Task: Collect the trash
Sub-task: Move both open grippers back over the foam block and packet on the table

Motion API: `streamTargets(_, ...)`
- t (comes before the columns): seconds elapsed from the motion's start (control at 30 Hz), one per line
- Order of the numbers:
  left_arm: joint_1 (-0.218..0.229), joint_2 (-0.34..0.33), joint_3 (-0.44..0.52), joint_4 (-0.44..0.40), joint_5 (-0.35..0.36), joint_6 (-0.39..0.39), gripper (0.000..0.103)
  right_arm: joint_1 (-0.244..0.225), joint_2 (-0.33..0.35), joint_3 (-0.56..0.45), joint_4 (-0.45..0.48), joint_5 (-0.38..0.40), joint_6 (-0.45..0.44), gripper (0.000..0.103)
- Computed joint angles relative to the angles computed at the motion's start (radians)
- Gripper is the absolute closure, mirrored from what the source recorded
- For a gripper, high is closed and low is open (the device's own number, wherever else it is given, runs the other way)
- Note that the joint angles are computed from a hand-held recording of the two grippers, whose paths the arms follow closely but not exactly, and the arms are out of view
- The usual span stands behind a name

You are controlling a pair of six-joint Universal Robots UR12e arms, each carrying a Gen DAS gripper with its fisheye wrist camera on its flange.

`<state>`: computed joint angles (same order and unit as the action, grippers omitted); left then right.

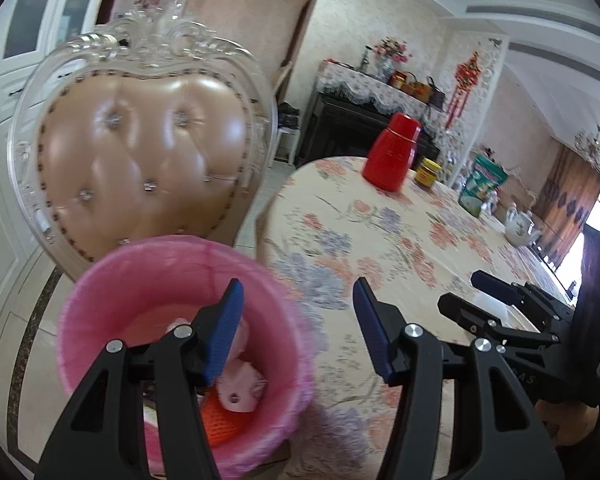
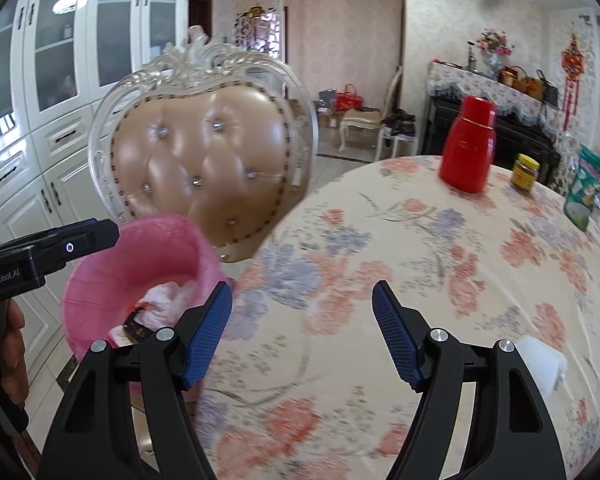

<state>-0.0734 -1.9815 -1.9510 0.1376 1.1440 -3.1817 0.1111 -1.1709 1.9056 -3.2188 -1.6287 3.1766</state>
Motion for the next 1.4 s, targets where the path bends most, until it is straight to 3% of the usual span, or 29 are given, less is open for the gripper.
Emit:
streamTargets(0.67,-0.164,-0.064,0.099,-0.101,-0.038,0.089,0.043,-0.144,-0.086,0.151,-0.053,-0.050,0.043,0.032)
streamTargets(1.4,-0.340,-0.171,0.258,-0.288,-0.056,0.227,0.026,-0.328,-0.146,0.273,-0.067,-0.070,0.058,0.027)
